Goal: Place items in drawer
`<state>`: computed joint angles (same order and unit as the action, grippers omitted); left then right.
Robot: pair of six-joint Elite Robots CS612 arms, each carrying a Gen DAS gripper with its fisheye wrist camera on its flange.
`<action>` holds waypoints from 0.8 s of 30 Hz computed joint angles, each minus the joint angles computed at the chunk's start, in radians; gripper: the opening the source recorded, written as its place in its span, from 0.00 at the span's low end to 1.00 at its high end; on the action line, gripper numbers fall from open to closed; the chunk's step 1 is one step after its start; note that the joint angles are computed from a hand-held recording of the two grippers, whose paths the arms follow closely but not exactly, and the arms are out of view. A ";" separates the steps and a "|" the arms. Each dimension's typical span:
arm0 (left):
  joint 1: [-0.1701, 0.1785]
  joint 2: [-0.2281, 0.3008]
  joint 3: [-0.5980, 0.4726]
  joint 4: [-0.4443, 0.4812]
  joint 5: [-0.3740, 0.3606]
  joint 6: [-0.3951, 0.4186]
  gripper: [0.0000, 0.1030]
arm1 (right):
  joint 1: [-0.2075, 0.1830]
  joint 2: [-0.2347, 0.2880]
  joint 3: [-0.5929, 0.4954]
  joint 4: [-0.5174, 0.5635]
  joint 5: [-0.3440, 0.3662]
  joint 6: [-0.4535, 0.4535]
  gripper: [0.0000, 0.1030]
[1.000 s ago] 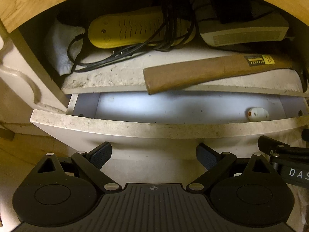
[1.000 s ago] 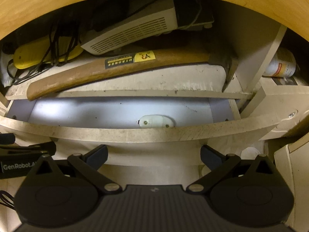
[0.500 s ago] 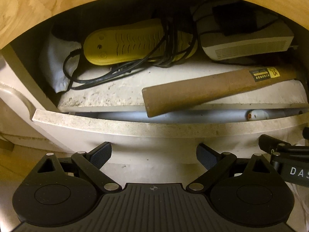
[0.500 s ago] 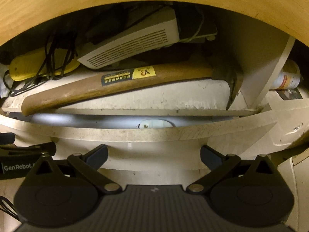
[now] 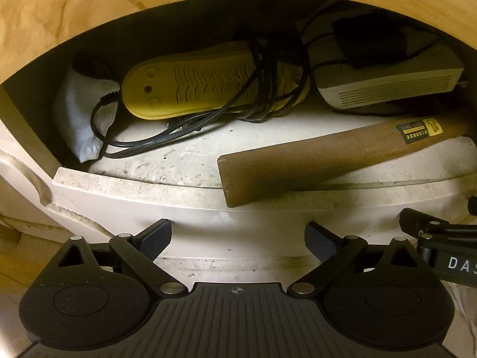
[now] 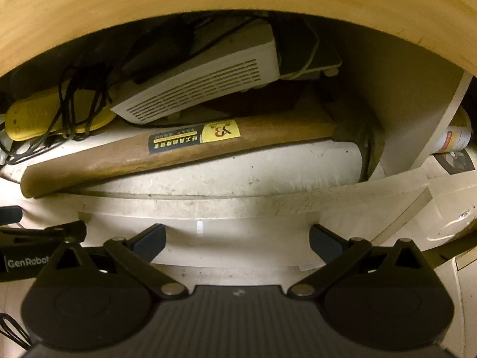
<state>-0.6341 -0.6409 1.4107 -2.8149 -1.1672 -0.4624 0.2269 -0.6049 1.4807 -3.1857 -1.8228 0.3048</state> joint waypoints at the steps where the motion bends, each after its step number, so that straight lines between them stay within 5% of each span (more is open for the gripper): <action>1: 0.000 0.001 0.000 -0.002 0.000 0.000 0.98 | 0.000 0.000 0.001 -0.001 0.001 0.001 1.00; 24: -0.002 -0.011 0.014 -0.043 -0.007 0.010 0.96 | -0.004 -0.024 -0.032 0.108 0.032 0.004 1.00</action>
